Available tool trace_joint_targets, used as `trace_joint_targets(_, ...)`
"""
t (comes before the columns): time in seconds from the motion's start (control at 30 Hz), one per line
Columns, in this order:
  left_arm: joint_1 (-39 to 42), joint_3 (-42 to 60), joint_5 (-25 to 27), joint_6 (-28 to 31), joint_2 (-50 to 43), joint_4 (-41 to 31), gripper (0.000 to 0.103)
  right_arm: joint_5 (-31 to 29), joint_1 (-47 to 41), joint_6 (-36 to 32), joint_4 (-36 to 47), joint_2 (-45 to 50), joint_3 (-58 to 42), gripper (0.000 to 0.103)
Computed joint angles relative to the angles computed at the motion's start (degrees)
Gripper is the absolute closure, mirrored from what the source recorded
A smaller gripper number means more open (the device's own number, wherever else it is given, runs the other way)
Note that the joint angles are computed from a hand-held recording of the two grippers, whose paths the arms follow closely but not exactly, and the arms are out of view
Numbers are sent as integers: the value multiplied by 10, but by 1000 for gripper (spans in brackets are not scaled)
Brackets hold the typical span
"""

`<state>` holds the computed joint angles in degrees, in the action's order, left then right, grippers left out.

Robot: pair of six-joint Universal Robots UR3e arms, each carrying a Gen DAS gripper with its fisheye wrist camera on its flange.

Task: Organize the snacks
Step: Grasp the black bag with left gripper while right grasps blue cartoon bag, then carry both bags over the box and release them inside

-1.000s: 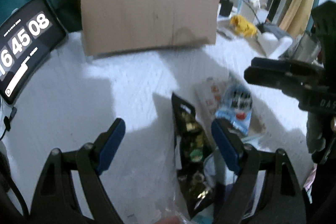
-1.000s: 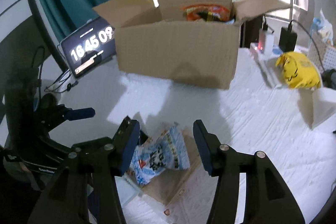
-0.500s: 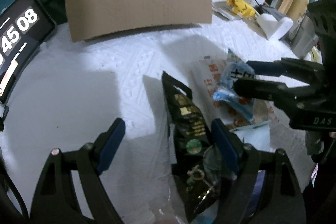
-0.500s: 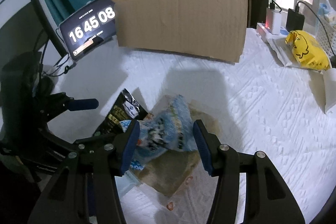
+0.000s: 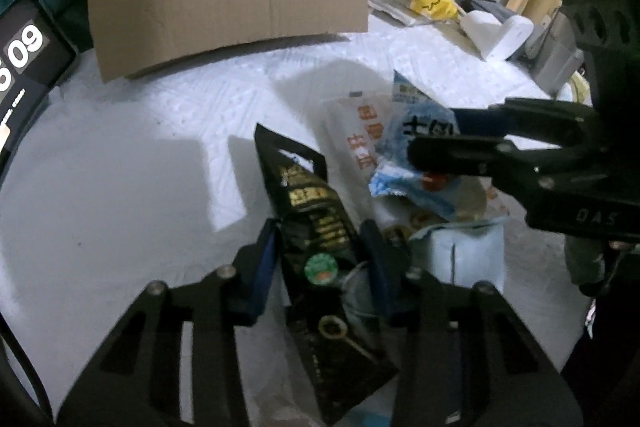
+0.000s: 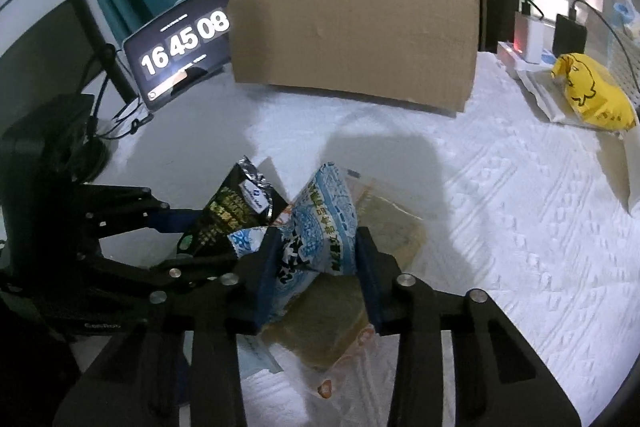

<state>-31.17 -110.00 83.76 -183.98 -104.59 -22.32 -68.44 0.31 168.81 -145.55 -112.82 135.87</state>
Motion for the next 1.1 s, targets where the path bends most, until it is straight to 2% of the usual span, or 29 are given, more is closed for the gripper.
trace_joint_targets(0.57, 44, -5, -29, -3, 75, 2, 64, 61, -82, -31, 78, -59, -62, 67)
trace_joint_targets(1.1, 94, 62, -40, 23, 94, -3, 64, 63, -90, -23, 60, -18, -151, 67)
